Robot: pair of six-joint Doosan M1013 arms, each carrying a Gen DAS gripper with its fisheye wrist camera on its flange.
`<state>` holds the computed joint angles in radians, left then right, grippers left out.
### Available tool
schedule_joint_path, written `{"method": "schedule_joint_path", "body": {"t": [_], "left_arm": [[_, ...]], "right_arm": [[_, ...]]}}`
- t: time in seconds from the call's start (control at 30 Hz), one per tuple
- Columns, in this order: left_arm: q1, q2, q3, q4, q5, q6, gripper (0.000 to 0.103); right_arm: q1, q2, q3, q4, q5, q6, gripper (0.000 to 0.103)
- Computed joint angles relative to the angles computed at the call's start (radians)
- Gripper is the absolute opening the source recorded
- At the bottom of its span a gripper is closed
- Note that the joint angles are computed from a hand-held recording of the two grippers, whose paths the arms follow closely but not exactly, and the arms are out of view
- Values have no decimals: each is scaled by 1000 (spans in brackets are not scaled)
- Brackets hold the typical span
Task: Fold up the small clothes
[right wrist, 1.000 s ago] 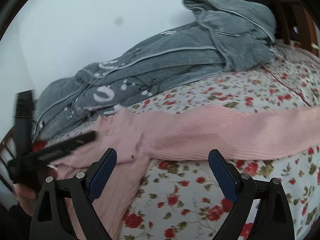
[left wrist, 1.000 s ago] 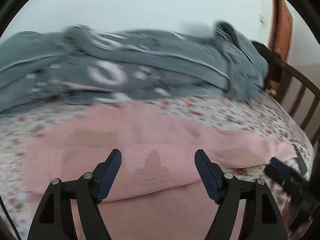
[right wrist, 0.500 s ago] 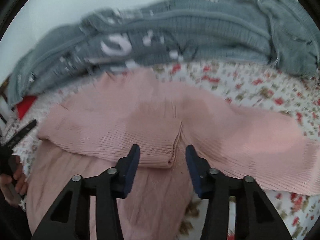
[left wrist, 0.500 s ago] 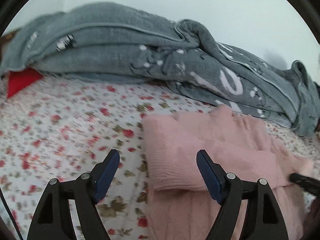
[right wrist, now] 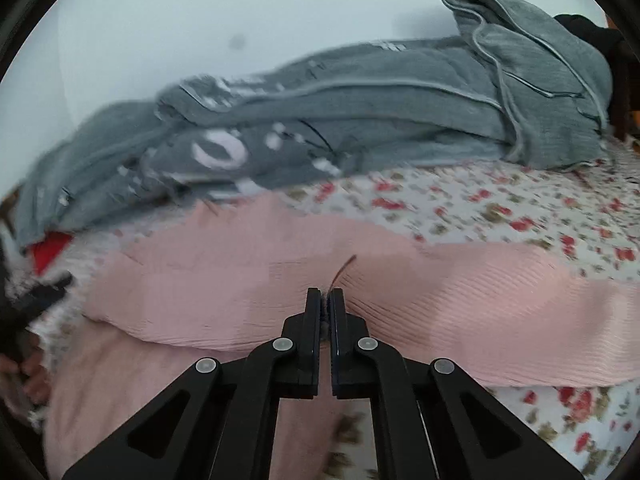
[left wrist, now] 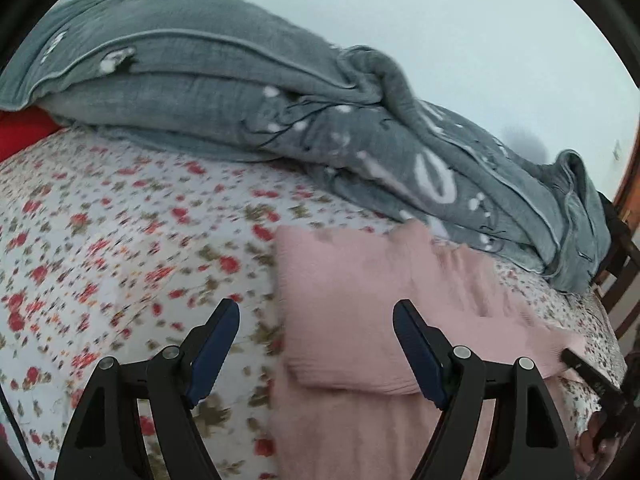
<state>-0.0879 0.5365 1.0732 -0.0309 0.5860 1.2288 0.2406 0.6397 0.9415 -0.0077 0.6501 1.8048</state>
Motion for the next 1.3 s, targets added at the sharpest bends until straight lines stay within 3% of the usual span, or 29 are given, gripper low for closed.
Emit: {"method": "schedule_joint_path", "body": {"t": [0.1,0.17,0.3,0.4,0.43,0.5,0.57,0.77,0.93,1.0,1.07,1.2,1.3], "left_arm": [[-5,13,-21,-102,-1,128,78],[-4,32,-45,-163,43,191,78],[-8,81,-114,-147,186,188,76],[-21,78,-109,-82,189,167,77],[-28,81,-113,-45,200,157,78],[-39,89,-128,15,227,137,78],[-48,89,-130,65,242,129,80],[-49,90,-133,77,243,131,85],[-52,88,-131,80,235,135,87],[-52,88,-131,80,234,135,87],[-52,88,-131,78,232,134,87],[-53,87,-129,80,230,134,87],[-51,87,-128,72,229,136,87]], "right_arm": [[20,34,-57,-79,90,2,5],[27,45,-77,-112,134,13,6],[12,55,-96,-55,178,7,8],[-1,42,-77,13,163,-24,13],[-4,33,-65,30,153,-35,15],[-3,8,-31,23,119,-42,37],[-1,-34,33,-21,45,-30,52],[-23,-152,196,-270,-118,194,72],[-96,-209,283,-315,-102,365,73],[-113,-221,311,-438,-46,509,73],[-130,-233,341,-479,-29,558,73],[-175,-252,400,-426,-49,589,73],[-207,-265,444,-325,-139,554,73]]}}
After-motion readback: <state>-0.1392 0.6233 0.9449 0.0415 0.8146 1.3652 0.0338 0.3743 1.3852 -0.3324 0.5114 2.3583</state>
